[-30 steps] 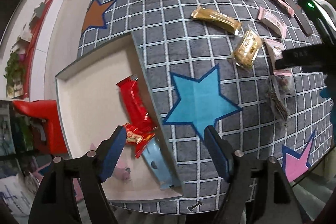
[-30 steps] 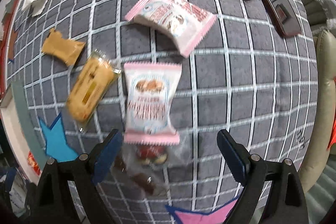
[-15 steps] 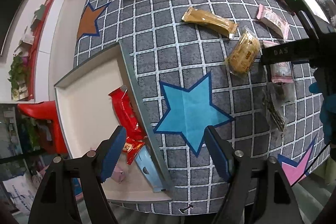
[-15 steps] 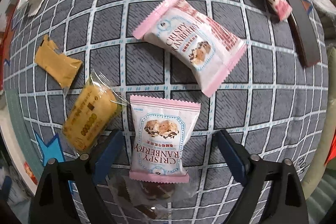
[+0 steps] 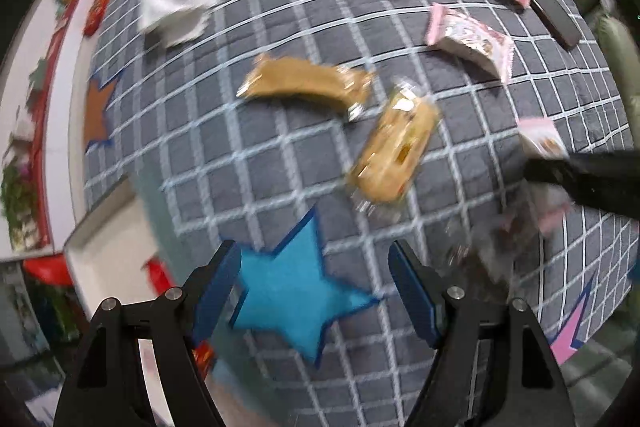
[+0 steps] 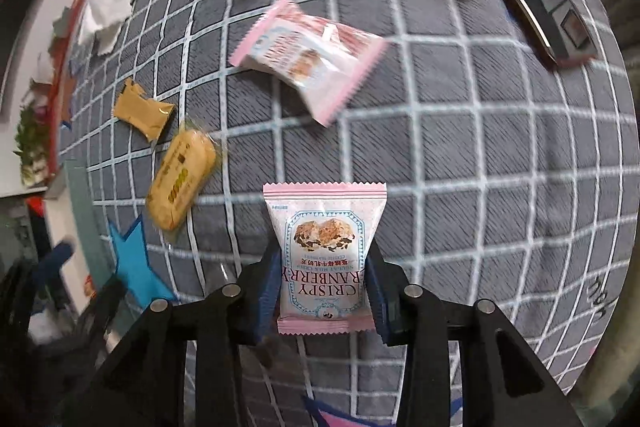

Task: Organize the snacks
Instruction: 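Grasp the Crispy Cranberry packet with the right tool while the left tool grasps the yellow cake packet, then carry both packets into the white tray and open both tools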

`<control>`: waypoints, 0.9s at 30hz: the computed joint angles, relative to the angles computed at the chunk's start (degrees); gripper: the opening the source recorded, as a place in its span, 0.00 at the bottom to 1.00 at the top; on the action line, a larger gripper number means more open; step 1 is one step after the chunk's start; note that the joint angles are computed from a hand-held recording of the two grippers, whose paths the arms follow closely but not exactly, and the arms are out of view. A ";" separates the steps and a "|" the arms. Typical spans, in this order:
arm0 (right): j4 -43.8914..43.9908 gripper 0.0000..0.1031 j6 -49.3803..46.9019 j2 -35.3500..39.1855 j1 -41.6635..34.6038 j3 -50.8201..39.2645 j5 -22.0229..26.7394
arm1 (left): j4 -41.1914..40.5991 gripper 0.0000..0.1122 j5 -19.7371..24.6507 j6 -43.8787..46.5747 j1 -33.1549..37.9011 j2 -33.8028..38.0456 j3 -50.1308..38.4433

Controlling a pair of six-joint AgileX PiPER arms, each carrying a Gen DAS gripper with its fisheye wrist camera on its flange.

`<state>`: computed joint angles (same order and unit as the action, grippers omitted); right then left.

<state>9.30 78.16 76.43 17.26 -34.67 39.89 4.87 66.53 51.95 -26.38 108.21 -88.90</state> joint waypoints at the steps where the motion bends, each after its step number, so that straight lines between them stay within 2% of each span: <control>1: -0.39 0.40 1.52 -1.86 0.64 1.20 0.07 | 0.19 0.71 -0.92 -0.80 -1.18 0.49 0.53; 6: -6.29 0.40 18.37 -9.23 11.25 3.19 2.84 | 1.63 0.71 -3.56 -5.78 -6.35 4.37 1.39; 7: -8.02 0.40 22.77 -9.76 14.80 1.47 5.36 | 2.74 0.71 -4.97 -7.04 -7.41 4.81 2.25; 9: -9.68 0.40 25.56 -9.64 17.49 -0.63 8.40 | 2.43 0.73 -6.18 -7.56 -8.15 5.02 2.88; 12: -12.26 0.40 30.43 -8.30 22.55 -4.63 13.05 | 1.93 0.73 -6.48 -8.21 -9.12 5.13 2.99; 13: -12.87 0.40 31.74 -8.44 23.95 -5.84 14.84 | 2.01 0.72 -7.21 -8.22 -9.44 4.72 3.66; 15: -13.77 0.40 33.08 -8.16 25.63 -8.12 17.84 | 0.18 0.54 -6.75 -7.32 -10.05 3.79 4.58; 16: -14.22 0.40 34.27 -7.99 27.02 -9.82 19.94 | -1.07 0.35 -5.47 -6.47 -10.04 3.74 4.31; 17: -14.44 0.40 34.11 -7.71 27.33 -10.78 21.38 | -1.18 0.35 -4.68 -6.55 -10.44 3.41 4.65; 20: -15.36 0.40 34.84 -7.67 29.04 -13.21 25.02 | -0.55 0.34 -6.51 -7.86 -11.07 0.87 8.38; 22: -15.83 0.40 34.24 -6.73 29.17 -15.08 26.76 | -2.21 0.34 -5.68 -7.02 -9.44 -0.63 9.36; 27: -16.15 0.40 31.62 -3.98 28.14 -18.32 27.62 | -7.77 0.34 -1.38 -1.70 -3.42 -4.84 8.42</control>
